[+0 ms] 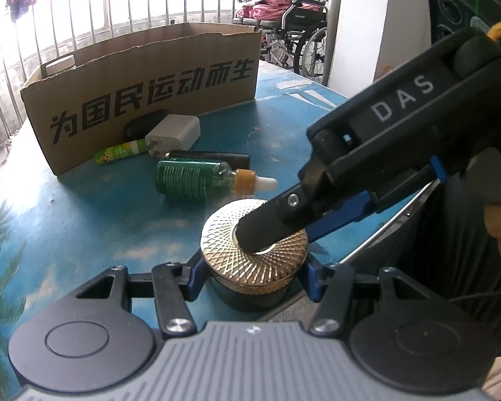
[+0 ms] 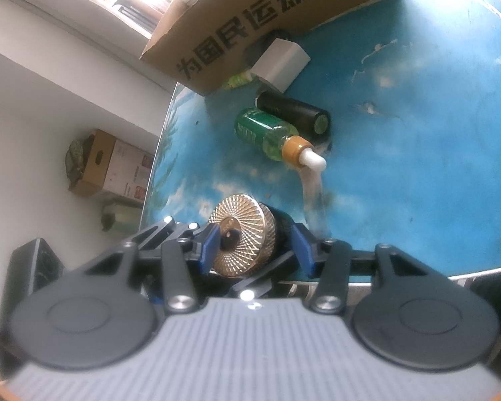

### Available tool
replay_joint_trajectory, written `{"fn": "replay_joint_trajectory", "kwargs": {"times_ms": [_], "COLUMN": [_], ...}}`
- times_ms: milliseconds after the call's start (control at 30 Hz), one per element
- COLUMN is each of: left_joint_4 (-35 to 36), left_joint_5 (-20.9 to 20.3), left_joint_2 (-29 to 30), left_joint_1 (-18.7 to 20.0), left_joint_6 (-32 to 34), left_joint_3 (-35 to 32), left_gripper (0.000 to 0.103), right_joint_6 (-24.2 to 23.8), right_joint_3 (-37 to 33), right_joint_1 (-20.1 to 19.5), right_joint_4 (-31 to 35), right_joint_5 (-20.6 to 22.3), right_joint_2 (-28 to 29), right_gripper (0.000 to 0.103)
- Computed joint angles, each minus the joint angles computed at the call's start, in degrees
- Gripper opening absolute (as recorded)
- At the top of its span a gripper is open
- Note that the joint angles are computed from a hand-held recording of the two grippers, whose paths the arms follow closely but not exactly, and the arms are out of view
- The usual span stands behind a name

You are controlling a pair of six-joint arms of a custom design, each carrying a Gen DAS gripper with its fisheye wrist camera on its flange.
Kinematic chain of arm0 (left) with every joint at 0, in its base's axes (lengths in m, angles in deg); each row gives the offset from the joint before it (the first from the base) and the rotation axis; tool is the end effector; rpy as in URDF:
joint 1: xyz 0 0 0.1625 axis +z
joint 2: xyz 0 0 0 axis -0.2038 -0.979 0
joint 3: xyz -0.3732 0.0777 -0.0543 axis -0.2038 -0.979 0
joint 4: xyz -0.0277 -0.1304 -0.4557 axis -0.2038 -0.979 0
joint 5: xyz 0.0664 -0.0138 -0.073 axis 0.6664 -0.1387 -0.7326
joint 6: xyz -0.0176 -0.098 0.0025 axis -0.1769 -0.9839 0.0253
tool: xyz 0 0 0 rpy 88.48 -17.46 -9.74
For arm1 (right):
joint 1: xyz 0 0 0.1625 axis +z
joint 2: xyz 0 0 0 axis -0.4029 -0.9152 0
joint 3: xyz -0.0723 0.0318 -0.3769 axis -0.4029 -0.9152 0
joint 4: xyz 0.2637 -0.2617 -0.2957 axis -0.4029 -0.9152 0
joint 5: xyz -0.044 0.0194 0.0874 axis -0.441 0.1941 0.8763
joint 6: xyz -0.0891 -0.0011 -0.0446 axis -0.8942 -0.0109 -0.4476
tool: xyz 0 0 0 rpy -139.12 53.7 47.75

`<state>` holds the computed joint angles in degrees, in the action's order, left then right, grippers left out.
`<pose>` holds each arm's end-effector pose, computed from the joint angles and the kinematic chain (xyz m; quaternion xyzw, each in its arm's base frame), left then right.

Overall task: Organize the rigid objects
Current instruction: 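Hold the gold-lidded jar with the right gripper while the left gripper presses its lid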

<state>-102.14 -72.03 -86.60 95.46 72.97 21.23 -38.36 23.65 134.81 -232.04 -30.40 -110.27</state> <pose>0.0906 -0.6416 0.3282 0.3917 0.8616 -0.2294 0.2269 0.3719 -0.6372 -0.0552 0.0435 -0.9813 0.1864 0.0185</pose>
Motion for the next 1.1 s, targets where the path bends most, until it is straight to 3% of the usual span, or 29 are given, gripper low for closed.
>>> {"fn": "replay_joint_trajectory", "kwargs": {"times_ms": [1100], "left_joint_4": [-0.3], "left_joint_5": [0.5], "left_joint_2": [-1.1], "left_joint_1": [-0.8], "left_joint_6": [-1.8], "left_joint_3": [0.3], "left_gripper": [0.057], "right_joint_6": [-1.9], "right_joint_3": [-0.3], "right_joint_1": [0.6], "right_joint_4": [-1.1], "right_joint_5": [0.1], "right_joint_2": [0.0], "right_gripper": [0.047]}}
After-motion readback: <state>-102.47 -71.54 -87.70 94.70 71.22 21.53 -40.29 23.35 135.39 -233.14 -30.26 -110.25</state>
